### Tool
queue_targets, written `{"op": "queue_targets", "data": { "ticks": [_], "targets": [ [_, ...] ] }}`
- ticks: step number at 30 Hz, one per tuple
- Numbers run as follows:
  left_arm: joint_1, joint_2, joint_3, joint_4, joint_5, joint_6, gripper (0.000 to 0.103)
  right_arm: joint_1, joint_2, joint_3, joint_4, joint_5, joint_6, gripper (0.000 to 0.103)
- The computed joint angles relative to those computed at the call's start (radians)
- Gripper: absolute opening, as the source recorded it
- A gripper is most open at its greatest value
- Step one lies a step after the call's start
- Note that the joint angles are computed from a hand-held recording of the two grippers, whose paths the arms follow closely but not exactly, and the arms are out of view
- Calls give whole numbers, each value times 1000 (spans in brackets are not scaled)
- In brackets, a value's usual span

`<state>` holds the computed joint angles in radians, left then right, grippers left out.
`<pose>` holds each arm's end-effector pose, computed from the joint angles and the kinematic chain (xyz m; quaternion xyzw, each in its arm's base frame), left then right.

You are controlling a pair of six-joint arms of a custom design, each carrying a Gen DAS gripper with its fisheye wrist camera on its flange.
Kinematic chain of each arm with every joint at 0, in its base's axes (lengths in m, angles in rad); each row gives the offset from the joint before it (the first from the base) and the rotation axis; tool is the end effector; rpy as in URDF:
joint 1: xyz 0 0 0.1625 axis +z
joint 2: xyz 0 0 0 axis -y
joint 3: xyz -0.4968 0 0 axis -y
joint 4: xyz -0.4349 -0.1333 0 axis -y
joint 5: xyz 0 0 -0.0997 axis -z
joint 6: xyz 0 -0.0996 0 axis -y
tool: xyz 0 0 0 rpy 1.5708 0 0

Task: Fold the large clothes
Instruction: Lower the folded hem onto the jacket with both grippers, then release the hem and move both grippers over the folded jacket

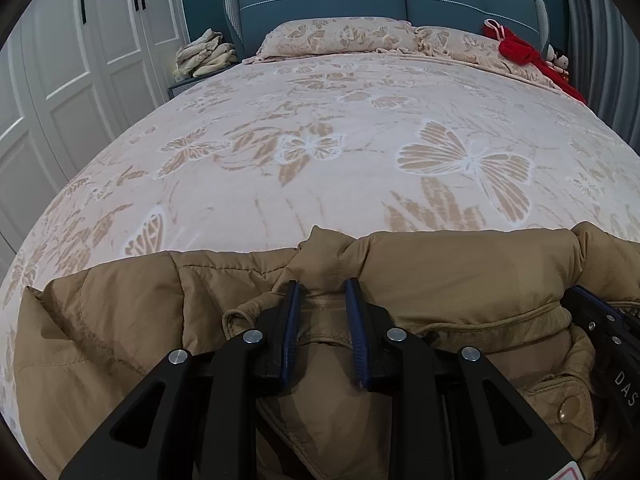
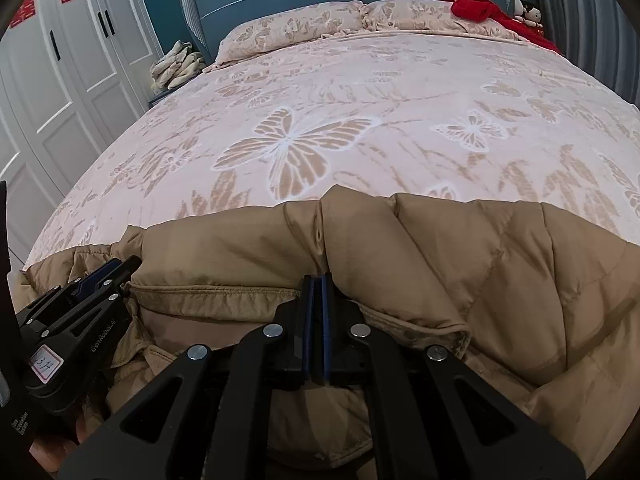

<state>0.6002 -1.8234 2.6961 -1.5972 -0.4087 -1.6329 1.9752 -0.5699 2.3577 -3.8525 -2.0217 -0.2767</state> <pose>-0.0314 -0.2938 0.2095 -0.0347 0.7940 -0.3912 0.4639 0.2616 -0.3829 -0.0258 0.2642 -0.9091 0.2516 0.2011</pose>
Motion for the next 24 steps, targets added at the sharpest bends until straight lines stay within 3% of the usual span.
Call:
{"op": "queue_targets", "data": {
  "ticks": [19, 24],
  "targets": [
    [17, 42, -11, 18, 17, -20, 24, 0, 9, -2, -12, 0, -6, 0],
    [15, 78, -54, 125, -8, -82, 24, 11, -12, -16, 46, -21, 14, 0]
  ]
}}
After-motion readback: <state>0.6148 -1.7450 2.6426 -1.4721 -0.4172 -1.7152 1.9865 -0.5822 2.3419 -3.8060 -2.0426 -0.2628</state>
